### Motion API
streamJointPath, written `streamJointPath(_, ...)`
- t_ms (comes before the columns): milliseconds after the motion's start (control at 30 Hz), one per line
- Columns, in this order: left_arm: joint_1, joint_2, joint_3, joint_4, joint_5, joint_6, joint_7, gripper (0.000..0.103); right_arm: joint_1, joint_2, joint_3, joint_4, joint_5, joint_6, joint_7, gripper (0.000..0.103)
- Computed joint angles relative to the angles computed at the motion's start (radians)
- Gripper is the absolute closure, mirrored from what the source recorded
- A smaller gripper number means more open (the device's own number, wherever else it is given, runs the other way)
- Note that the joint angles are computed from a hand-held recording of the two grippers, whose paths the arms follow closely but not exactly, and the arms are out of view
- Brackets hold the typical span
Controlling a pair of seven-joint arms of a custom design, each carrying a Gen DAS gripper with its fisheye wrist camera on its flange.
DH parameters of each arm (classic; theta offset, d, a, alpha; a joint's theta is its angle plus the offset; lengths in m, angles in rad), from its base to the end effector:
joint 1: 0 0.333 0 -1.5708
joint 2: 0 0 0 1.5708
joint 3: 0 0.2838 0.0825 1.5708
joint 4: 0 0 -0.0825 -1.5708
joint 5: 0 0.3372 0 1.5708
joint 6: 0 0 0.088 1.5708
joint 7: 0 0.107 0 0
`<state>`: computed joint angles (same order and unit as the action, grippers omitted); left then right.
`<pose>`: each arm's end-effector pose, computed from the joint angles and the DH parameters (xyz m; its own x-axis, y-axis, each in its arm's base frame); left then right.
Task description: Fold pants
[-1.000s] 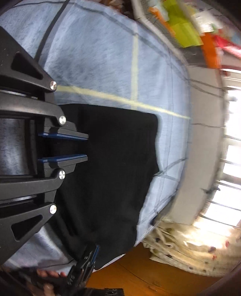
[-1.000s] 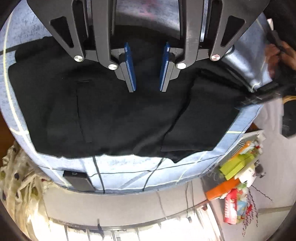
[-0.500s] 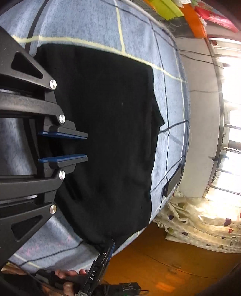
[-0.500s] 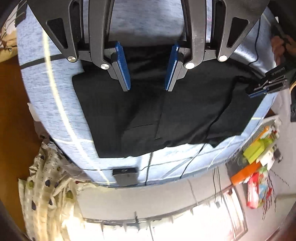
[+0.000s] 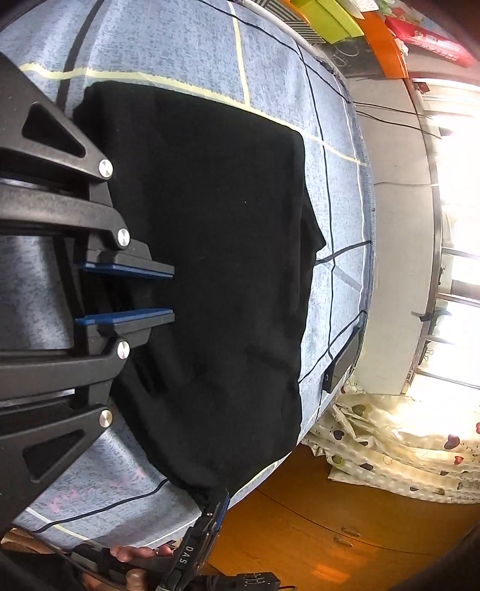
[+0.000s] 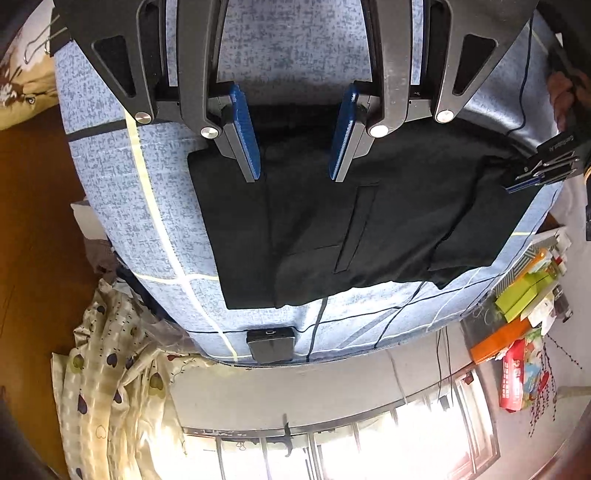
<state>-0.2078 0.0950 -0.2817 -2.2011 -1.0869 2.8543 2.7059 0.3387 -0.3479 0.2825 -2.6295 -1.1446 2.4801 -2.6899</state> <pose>0.4894 -0.2043 0.3806 -0.6395 -0.7493 0.1719 -0.6357 0.3897 -0.6663 0.3220 0.2318 0.3757 -0.4448 -0.8892 -0.1069 -0.5545 0.3672 -0.7468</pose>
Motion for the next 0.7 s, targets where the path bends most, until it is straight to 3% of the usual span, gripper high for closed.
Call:
streamJointPath(300,-0.012,-0.052,0.015,-0.059,-0.071,-0.014,0.051,0.084,0.021,0.013,0.02,-0.001,0.006,0.043,0.044,0.062)
streamJointPath(700,-0.052,-0.155,0.063,-0.165,-0.121,-0.052,0.102,0.084,0.098,0.099,0.036,0.093,0.006,-0.024,0.03,0.058)
